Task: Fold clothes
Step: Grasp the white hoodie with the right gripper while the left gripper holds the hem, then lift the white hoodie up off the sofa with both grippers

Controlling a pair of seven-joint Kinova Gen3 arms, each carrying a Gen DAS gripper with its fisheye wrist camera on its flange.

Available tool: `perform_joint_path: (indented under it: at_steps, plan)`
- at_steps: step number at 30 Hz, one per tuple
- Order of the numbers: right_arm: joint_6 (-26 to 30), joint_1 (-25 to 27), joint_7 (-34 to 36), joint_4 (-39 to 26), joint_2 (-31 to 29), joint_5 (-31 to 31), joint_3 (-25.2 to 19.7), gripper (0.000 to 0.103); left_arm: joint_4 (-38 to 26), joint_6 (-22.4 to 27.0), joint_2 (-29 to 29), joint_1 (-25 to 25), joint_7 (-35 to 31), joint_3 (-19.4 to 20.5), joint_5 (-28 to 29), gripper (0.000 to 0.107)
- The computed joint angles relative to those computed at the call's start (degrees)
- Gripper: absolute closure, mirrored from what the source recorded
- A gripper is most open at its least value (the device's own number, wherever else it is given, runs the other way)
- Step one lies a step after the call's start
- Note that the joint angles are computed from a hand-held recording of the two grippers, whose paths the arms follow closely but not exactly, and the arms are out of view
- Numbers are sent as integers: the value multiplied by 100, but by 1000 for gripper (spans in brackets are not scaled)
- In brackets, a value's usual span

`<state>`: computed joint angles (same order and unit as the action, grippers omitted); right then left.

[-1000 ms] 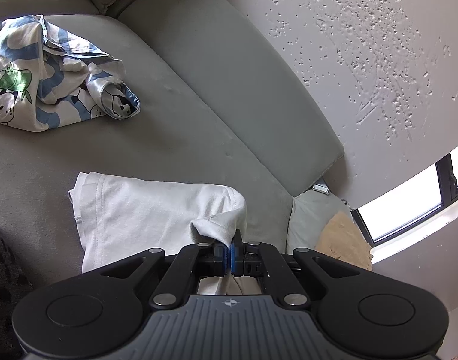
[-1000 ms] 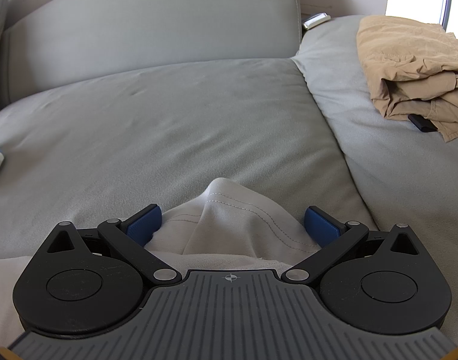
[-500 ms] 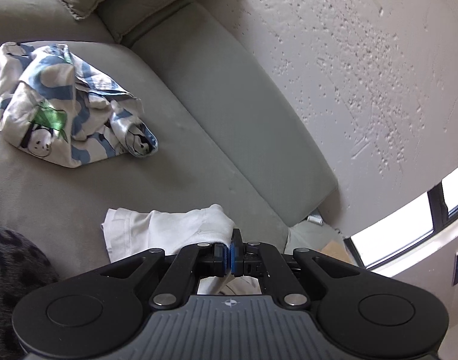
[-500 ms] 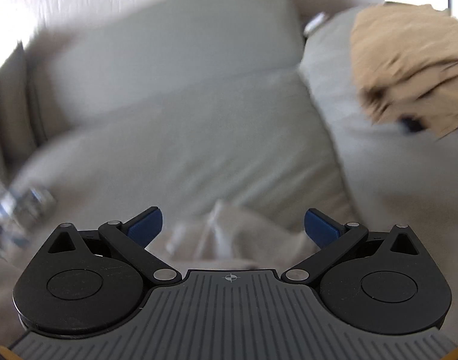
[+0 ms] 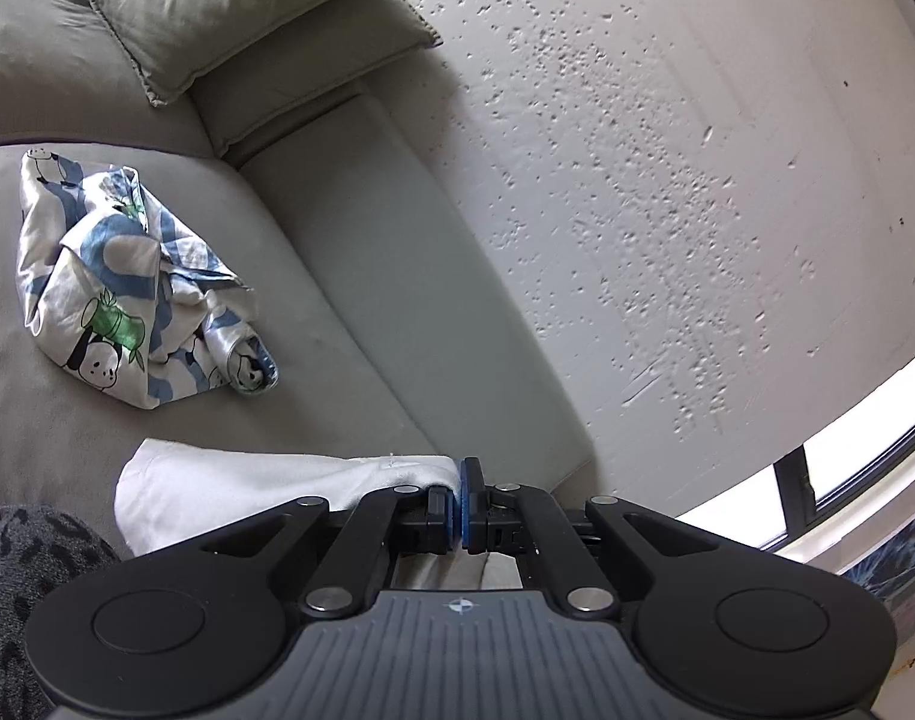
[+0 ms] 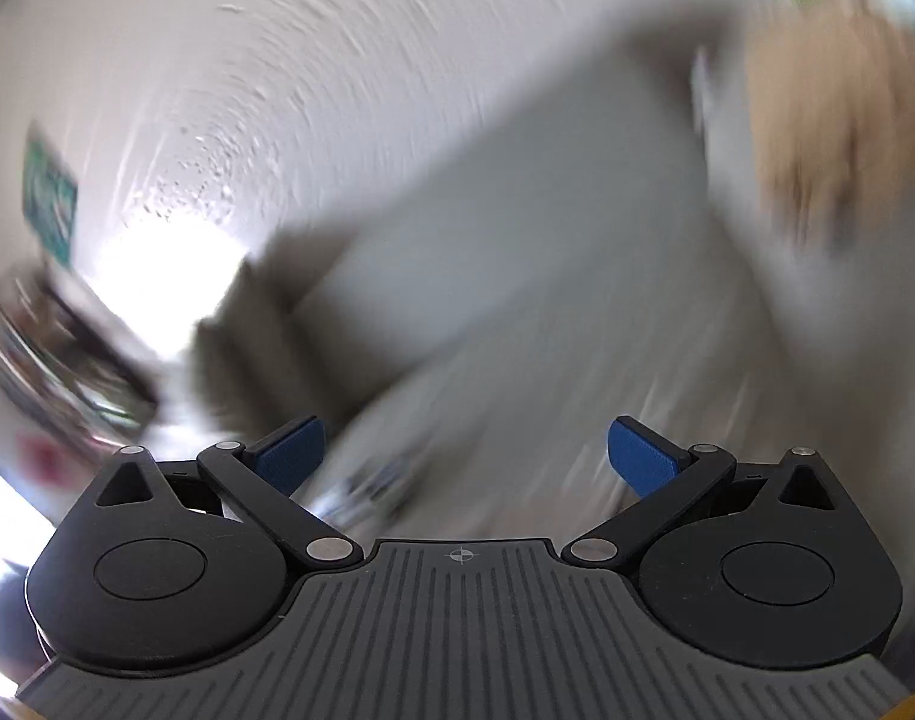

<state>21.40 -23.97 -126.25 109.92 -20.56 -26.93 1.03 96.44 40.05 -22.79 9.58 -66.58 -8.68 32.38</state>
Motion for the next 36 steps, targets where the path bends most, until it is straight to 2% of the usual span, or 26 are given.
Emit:
perform_joint_path:
  at_steps: [3,5,7,9,11,13,14,16,20,22,24,25,27,29,32,36]
  plan:
    - [-383,-730,-237,500,-85,-698,519,0,20,17,-69,-17,46,-18,-14,107]
    - [-294,-811,-173,607,-42,-943,630,0,37,66,-80,-1,88,-58,14,107]
    - [-102,-662,-287,603,58,-1001,545,2,60,96,-88,7,107,-85,36,107]
    - [-77,-824,-118,630,166,-1283,697,17,67,98,-100,1,108,-81,28,107]
    - [-132,-988,77,656,284,-1586,818,25,71,98,-113,6,105,-86,28,107]
    - [-217,-1138,366,656,391,-1880,910,39,78,104,-122,3,102,-97,20,107]
    - [-197,-1101,418,622,461,-1956,886,50,89,103,-127,-2,106,-104,20,107]
    - [-140,-917,449,555,588,-2041,767,52,118,97,-135,5,111,-124,41,107]
    - [-58,-183,-83,444,756,-1692,143,54,158,82,-133,20,94,-156,72,107]
    - [-268,-145,-224,515,737,-1602,30,60,160,78,-124,28,75,-170,88,107]
    - [-414,-319,-312,504,788,-1440,126,71,158,82,-117,35,59,-176,105,107]
    - [-420,-246,-496,456,829,-1222,31,76,157,86,-115,37,50,-178,110,107]
    - [-224,-25,-885,234,976,-755,-145,90,159,96,-114,13,58,-166,102,107]
    - [80,438,-1331,-28,1107,-293,-588,98,171,98,-122,-44,107,-137,69,107]
    - [290,1146,-1778,-300,1010,406,-1335,100,186,89,-121,-188,236,-68,-56,107]
    - [406,1788,-2134,-717,667,1338,-1911,101,78,-7,21,-245,312,53,-189,107]
